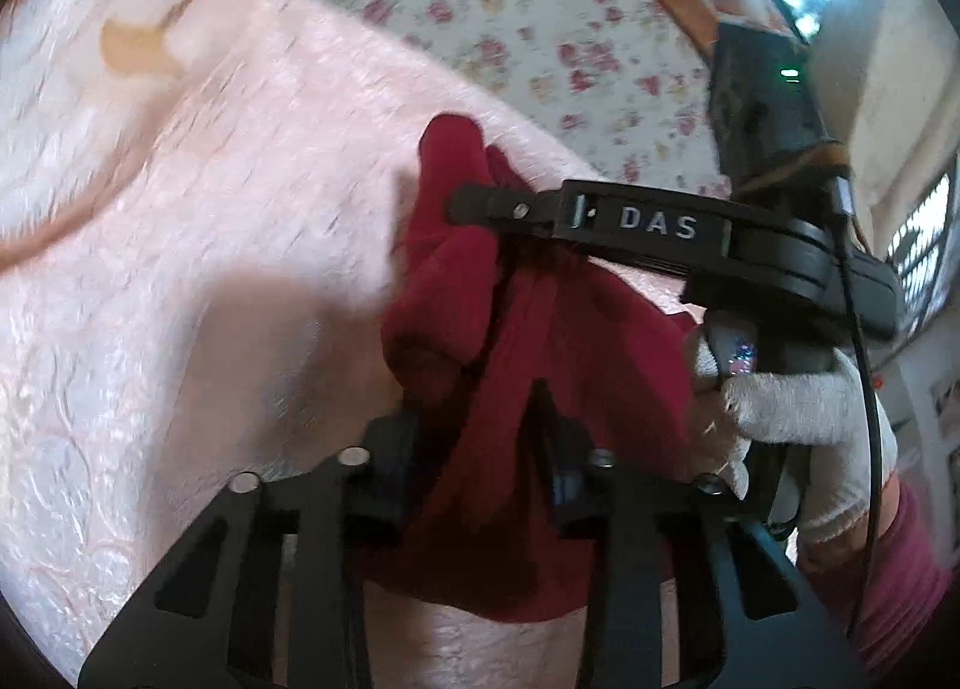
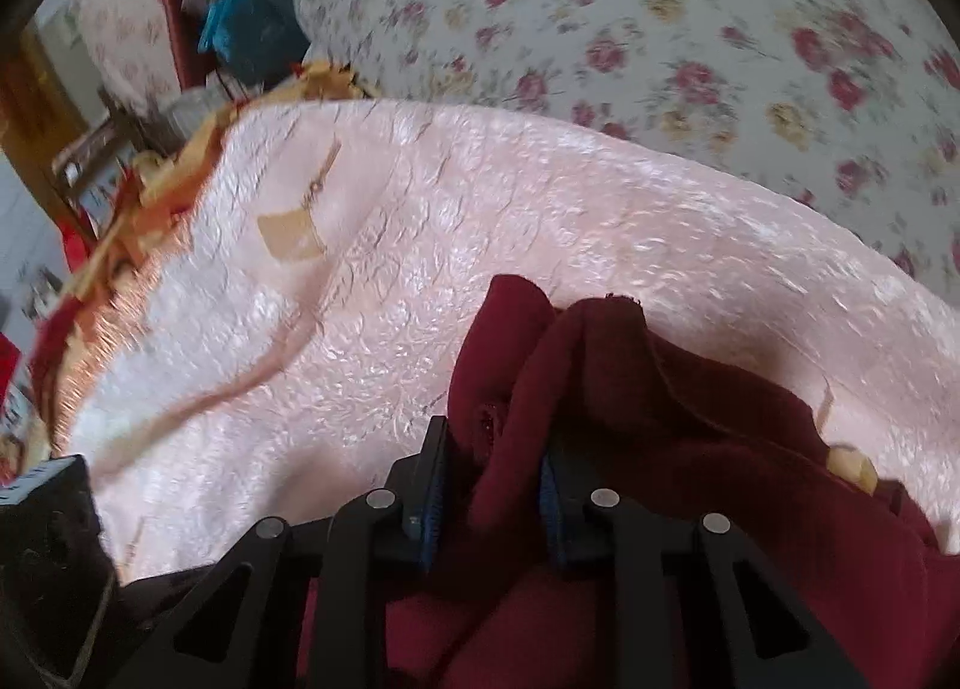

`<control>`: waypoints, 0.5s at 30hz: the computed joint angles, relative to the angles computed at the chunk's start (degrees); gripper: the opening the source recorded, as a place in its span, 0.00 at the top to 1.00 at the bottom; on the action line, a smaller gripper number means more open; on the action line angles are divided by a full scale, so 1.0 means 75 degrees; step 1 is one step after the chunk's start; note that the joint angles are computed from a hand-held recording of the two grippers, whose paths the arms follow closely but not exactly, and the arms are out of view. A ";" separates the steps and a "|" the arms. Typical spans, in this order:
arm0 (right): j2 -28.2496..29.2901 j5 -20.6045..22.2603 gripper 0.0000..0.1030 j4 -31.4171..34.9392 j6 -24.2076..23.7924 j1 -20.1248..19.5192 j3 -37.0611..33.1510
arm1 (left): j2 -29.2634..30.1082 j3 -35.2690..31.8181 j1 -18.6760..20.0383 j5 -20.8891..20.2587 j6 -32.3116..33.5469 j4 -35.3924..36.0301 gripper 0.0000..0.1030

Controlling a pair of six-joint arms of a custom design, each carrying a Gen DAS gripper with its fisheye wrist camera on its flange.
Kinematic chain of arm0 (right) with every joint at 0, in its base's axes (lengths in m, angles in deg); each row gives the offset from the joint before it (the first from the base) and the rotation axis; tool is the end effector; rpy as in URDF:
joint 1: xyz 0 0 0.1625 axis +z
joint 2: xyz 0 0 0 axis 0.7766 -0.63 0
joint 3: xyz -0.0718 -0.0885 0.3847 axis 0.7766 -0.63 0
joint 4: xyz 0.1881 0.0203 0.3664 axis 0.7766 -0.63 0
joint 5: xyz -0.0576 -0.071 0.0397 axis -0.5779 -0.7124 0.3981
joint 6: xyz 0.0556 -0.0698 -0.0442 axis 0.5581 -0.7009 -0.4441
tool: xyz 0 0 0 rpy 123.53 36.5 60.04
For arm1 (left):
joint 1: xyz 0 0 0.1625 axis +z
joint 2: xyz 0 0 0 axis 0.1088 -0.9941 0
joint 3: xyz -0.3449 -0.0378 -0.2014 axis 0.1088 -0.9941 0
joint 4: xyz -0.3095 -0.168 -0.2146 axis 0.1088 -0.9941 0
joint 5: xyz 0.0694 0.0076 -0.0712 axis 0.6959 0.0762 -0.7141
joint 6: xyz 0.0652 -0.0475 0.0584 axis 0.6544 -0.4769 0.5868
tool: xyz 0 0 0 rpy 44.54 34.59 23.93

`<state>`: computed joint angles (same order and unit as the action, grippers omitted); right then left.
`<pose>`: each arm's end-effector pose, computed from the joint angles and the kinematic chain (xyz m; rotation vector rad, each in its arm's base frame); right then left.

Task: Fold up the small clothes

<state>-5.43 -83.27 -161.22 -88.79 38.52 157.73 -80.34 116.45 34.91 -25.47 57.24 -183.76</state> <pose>0.0910 -0.5006 0.2698 0.1583 -2.6082 0.6864 -0.2901 -0.4481 0.0320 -0.8700 -2.9786 0.4139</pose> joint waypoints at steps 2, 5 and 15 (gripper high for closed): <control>-0.0174 0.0460 0.75 0.0196 0.0242 -0.0153 0.0010 | -0.0065 0.0105 -0.0094 -0.0129 0.0177 -0.0213 0.78; -0.0435 0.0783 0.67 0.0565 0.0675 -0.0233 -0.0030 | -0.0080 0.0139 -0.0189 -0.0172 0.0461 -0.0443 0.78; 0.0620 -0.1045 0.28 0.1889 0.0952 0.0380 -0.0874 | 0.0102 -0.0009 -0.0387 0.0145 0.0633 -0.0306 0.78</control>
